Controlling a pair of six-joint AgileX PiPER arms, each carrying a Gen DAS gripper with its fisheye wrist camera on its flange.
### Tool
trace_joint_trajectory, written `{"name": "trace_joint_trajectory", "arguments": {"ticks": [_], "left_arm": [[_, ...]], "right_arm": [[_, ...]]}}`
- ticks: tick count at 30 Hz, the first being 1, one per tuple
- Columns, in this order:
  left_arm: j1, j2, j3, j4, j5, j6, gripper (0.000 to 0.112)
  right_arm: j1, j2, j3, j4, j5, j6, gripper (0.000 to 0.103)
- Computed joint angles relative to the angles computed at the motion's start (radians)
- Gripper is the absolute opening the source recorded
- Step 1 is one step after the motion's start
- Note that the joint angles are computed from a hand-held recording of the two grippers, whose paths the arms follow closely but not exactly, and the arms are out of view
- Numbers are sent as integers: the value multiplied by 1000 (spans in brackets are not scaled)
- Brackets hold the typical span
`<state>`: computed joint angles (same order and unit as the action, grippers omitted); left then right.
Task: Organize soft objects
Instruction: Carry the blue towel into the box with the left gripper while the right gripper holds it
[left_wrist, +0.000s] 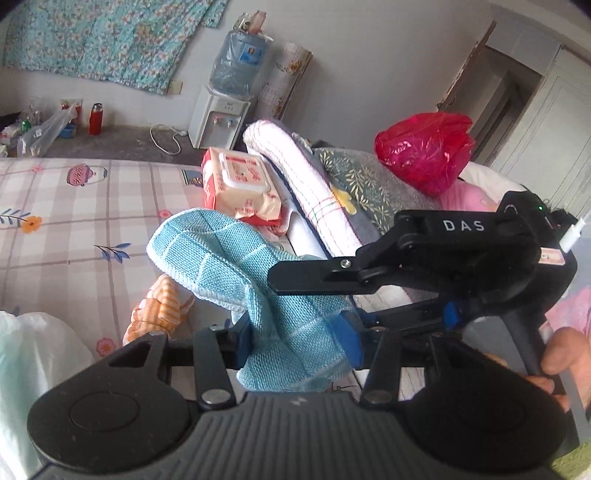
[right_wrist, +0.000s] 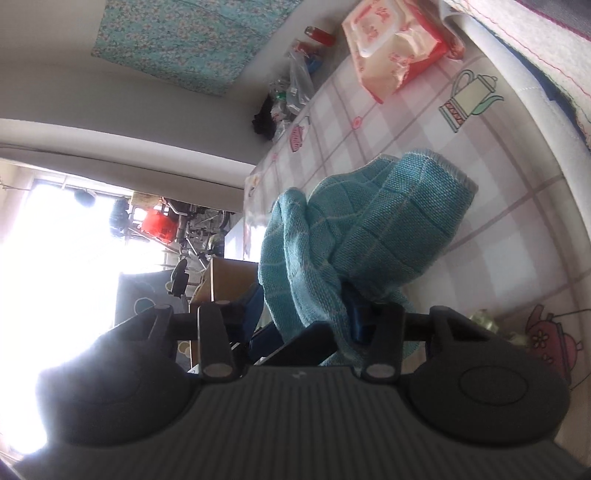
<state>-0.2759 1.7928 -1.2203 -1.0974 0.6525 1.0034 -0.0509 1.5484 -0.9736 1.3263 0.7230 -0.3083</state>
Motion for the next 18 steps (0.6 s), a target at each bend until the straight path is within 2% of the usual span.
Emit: {"name": "trace_joint_trajectory", "arguments": {"ticks": [4, 8, 14, 18], "left_arm": [[94, -146, 118, -77, 9, 109, 48], [233, -270, 203, -98, 24, 168, 49], [532, -372, 247, -55, 90, 206, 49], [717, -368, 209, 17, 110, 199, 48]], "right_arm": [[96, -59, -56, -65, -32, 85, 45], [236, -22, -164, -81, -78, 130, 45], [457, 237, -525, -106, -79, 227, 45], [587, 491, -902, -190, -26, 399, 46]]}}
